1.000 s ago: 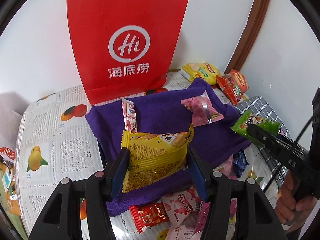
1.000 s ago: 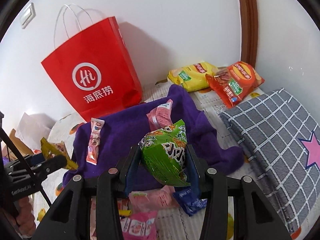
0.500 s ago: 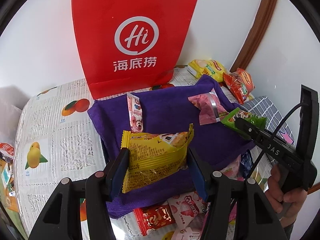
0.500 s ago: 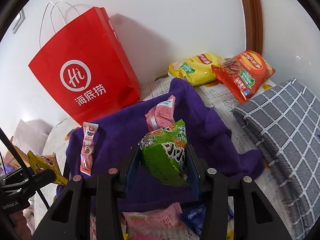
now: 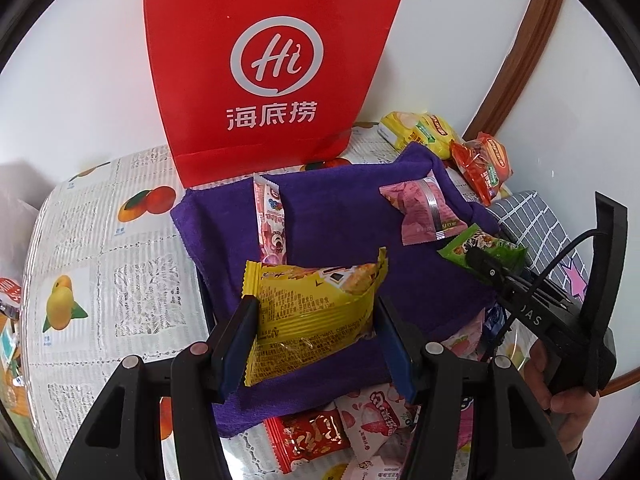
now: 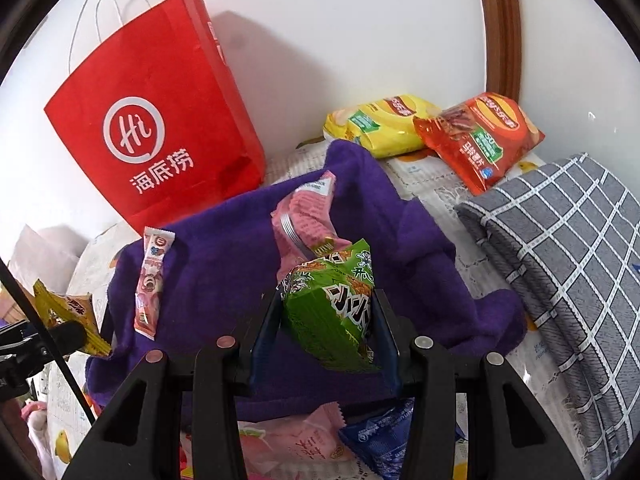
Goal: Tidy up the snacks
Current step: 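Lower the green bag onto the towel and open the right tool while the left tool releases the yellow bag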
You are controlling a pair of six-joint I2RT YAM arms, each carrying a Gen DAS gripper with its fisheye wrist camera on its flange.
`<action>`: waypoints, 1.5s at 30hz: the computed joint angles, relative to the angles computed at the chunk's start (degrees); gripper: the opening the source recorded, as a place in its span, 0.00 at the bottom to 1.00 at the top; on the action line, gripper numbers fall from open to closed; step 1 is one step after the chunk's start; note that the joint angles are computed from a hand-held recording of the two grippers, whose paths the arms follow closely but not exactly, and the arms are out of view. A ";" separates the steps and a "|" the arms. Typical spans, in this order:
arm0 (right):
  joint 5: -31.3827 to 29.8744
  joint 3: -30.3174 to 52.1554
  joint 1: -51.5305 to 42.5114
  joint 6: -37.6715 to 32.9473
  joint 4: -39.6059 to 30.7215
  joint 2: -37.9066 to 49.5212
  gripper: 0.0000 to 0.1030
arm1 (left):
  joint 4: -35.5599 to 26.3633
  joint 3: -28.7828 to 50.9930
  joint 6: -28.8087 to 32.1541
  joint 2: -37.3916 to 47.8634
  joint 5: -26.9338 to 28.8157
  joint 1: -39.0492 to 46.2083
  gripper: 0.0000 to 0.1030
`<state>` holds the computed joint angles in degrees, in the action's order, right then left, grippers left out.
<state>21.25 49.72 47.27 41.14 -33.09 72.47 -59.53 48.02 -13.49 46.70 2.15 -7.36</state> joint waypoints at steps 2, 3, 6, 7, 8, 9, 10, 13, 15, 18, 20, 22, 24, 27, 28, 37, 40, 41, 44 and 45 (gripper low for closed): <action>-0.95 -0.47 -0.55 -0.09 0.47 0.08 0.44 | 0.02 0.03 -0.33 0.07 -0.29 -0.69 0.55; -1.33 -0.58 -0.73 -0.16 0.71 0.26 0.44 | 0.03 0.05 -0.53 0.07 -0.51 -1.07 0.55; -0.61 -0.39 -0.29 -0.10 0.61 1.03 0.44 | -0.02 0.15 -0.84 0.09 -0.50 -1.73 0.55; -0.47 -0.37 -0.19 -0.12 0.60 1.18 0.44 | -0.01 0.16 -0.65 0.08 0.06 -1.53 0.55; -0.54 -0.37 -0.14 -0.18 0.64 1.41 0.44 | -0.02 0.18 -0.54 0.06 0.49 -1.35 0.55; -0.69 -0.41 -0.17 -0.20 0.80 1.62 0.44 | -0.09 0.22 -0.60 -0.01 0.56 -1.33 0.55; -0.85 -0.44 -0.24 -0.15 0.85 1.74 0.44 | -0.06 0.23 -0.63 -0.04 0.41 -1.39 0.55; -2.56 -0.80 -0.90 -0.10 1.63 1.94 0.44 | -0.03 0.15 -0.53 -0.15 0.58 -1.11 0.55; -3.99 -1.18 -1.28 -0.22 2.38 1.83 0.44 | -0.01 0.15 -0.42 -0.04 0.88 -0.80 0.55; -3.23 -0.95 -0.48 -0.39 2.39 2.22 0.44 | -0.15 0.15 -0.50 -0.19 0.86 -0.78 0.55; -2.31 -0.52 0.25 -0.61 2.11 2.81 0.44 | -0.15 0.15 -0.65 -0.18 0.66 -1.01 0.55; -2.37 -0.26 0.57 -0.82 2.06 3.50 0.44 | -0.13 0.14 -0.74 -0.13 0.55 -1.30 0.55; -3.16 -0.37 0.54 -0.99 2.43 3.70 0.44 | -0.17 0.19 -0.81 -0.08 0.56 -1.42 0.55; -2.81 -0.21 0.85 -1.13 2.28 4.09 0.44 | -0.29 0.25 -0.92 -0.20 0.62 -1.58 0.55; -2.85 -0.24 0.88 -1.18 2.28 4.00 0.44 | -0.36 0.28 -0.96 -0.29 0.61 -1.66 0.55; -2.99 -0.12 0.84 -1.24 1.95 4.75 0.45 | -0.32 0.15 -1.41 -0.32 0.30 -2.42 0.55; -4.07 -0.30 0.52 -1.34 2.11 4.18 0.46 | -0.13 -0.10 -1.65 -0.33 0.11 -2.95 0.55; -4.55 -0.48 0.35 -1.36 2.21 3.84 0.47 | -0.05 -0.23 -1.69 -0.33 0.11 -2.95 0.55; -4.86 -0.59 0.22 -1.41 2.07 3.27 0.50 | 0.06 -0.32 -1.62 0.12 0.23 -2.69 0.55; -4.79 -0.60 0.27 -1.41 1.89 3.07 0.51 | 0.11 -0.33 -1.57 0.29 0.22 -2.60 0.55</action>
